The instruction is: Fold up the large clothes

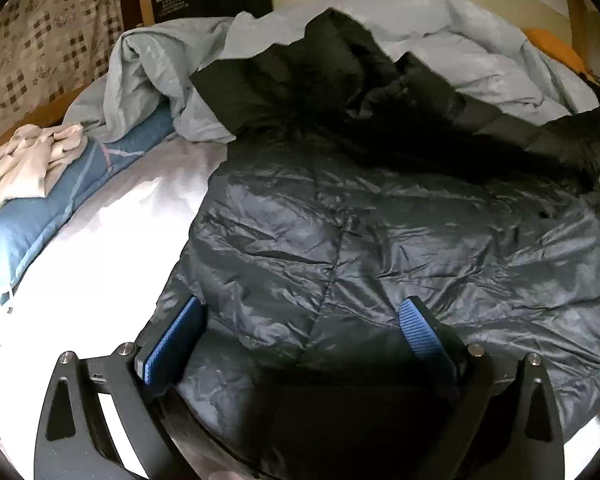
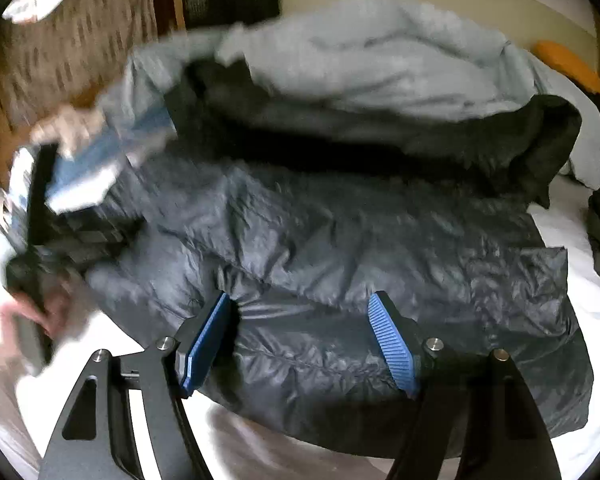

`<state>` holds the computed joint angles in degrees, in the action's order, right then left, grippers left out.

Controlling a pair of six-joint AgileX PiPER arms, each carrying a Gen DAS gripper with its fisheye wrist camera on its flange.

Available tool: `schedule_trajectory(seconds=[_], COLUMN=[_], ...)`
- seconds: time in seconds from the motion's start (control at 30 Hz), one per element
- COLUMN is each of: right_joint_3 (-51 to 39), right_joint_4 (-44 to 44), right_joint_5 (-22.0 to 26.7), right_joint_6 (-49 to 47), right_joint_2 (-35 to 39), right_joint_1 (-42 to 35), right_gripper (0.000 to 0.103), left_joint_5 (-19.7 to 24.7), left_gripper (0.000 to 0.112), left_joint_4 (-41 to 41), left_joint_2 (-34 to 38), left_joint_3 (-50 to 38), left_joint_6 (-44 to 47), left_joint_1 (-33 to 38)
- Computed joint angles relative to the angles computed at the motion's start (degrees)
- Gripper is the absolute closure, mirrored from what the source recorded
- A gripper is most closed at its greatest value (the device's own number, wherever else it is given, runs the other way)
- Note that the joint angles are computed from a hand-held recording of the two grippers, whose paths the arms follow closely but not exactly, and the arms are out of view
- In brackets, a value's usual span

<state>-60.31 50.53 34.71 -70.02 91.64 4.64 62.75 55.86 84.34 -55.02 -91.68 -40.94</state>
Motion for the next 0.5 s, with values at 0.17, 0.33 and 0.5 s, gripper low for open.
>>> schedule_trajectory(seconds=[0.17,0.33,0.5], right_joint_3=[-0.7,-0.7,-1.9], right_joint_4=[-12.8,-6.1,5.4], right_joint_5=[-11.1,-12.9,0.6], right_joint_6=[17.5,13.8,3.5], right_joint_2=[2.5,1.2,-1.6], right_joint_1=[2.3,-0.6,-4.7], right_gripper=[0.03,0.03,0.03], left_joint_5=[-5.2,-16.3,-17.4], left_gripper=[0.014,0.014,0.014], left_joint_4=[14.1,18.9,10.5], left_joint_2=[-5.5,-6.5,-0.4], left_joint_3=[6.1,6.1,-0.5], left_joint_6=[-6.0,-2.7,6.6], left_joint_1=[-8.6,-11.4,-9.1])
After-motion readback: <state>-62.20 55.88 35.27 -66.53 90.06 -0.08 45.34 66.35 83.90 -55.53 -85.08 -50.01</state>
